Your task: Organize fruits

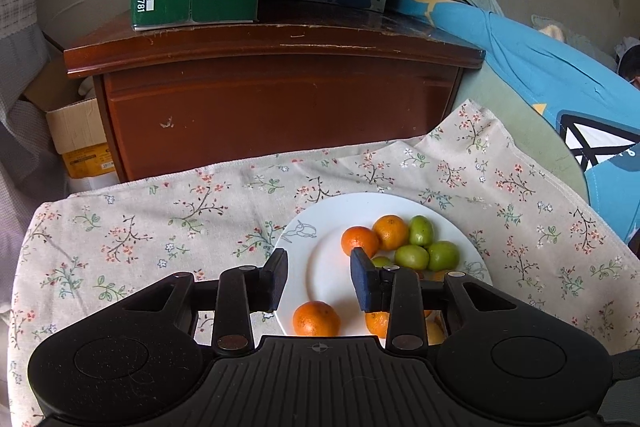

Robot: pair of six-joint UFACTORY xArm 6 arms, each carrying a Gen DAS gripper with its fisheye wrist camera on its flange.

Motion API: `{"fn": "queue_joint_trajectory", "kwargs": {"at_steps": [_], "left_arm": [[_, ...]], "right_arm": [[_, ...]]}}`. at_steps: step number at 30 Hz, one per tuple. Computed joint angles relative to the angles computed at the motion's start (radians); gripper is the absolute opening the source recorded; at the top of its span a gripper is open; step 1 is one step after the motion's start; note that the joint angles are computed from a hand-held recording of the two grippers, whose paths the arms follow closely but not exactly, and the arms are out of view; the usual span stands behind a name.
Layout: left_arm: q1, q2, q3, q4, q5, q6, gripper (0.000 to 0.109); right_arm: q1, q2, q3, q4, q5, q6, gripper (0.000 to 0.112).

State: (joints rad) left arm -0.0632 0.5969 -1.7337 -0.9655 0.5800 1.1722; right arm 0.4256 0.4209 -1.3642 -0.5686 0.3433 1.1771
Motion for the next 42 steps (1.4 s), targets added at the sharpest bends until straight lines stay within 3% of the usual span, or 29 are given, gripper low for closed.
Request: {"fn": "queue_joint_trajectory", "kwargs": {"at_steps": [2,5,8,12,20,23,26,28,34,39,40,42], "left_arm": [[0.010,-0.018,0.018,0.017,-0.002,0.005,0.035],[0.023,-0.047,0.057,0.045,-0.015,0.014,0.048],[0.035,-0.081,0.103,0.057,-0.018,0.046,0.048],[0.051,-0.112,0.146,0.071,-0.011,0.031,0.048],[0.055,-0.119,0.153,0.067,0.008,0.007,0.048],[0.050,-0.119,0.157,0.097,0.002,-0.013,0.049],[0.048,-0.116,0.158,0.125,-0.003,-0.055,0.062],[0.044,-0.121,0.167,0.135,-0.019,-0.058,0.063],[0.036,-0.130,0.191,0.256,-0.045,-0.151,0.074],[0.034,-0.151,0.214,0.304,-0.053,-0.193,0.077],[0.034,-0.157,0.219,0.313,-0.057,-0.202,0.081],[0.031,-0.171,0.238,0.333,-0.084,-0.223,0.086]], "right_arm": [[-0.009,-0.010,0.000,-0.055,-0.027,0.048,0.020],[-0.036,-0.010,-0.016,-0.193,-0.075,0.193,0.020],[-0.064,0.022,-0.073,-0.333,-0.092,0.344,0.020],[-0.085,0.095,-0.167,-0.402,-0.128,0.390,0.020],[-0.090,0.194,-0.277,-0.367,-0.137,0.343,0.022],[-0.095,0.194,-0.275,-0.383,-0.150,0.395,0.024],[-0.092,0.184,-0.272,-0.386,-0.140,0.389,0.024],[-0.086,0.176,-0.272,-0.373,-0.122,0.366,0.024],[-0.052,0.142,-0.261,-0.283,-0.002,0.261,0.041],[-0.030,0.099,-0.224,-0.251,0.075,0.243,0.056],[-0.025,0.091,-0.220,-0.246,0.097,0.244,0.063],[-0.015,0.073,-0.209,-0.254,0.130,0.249,0.066]]}}
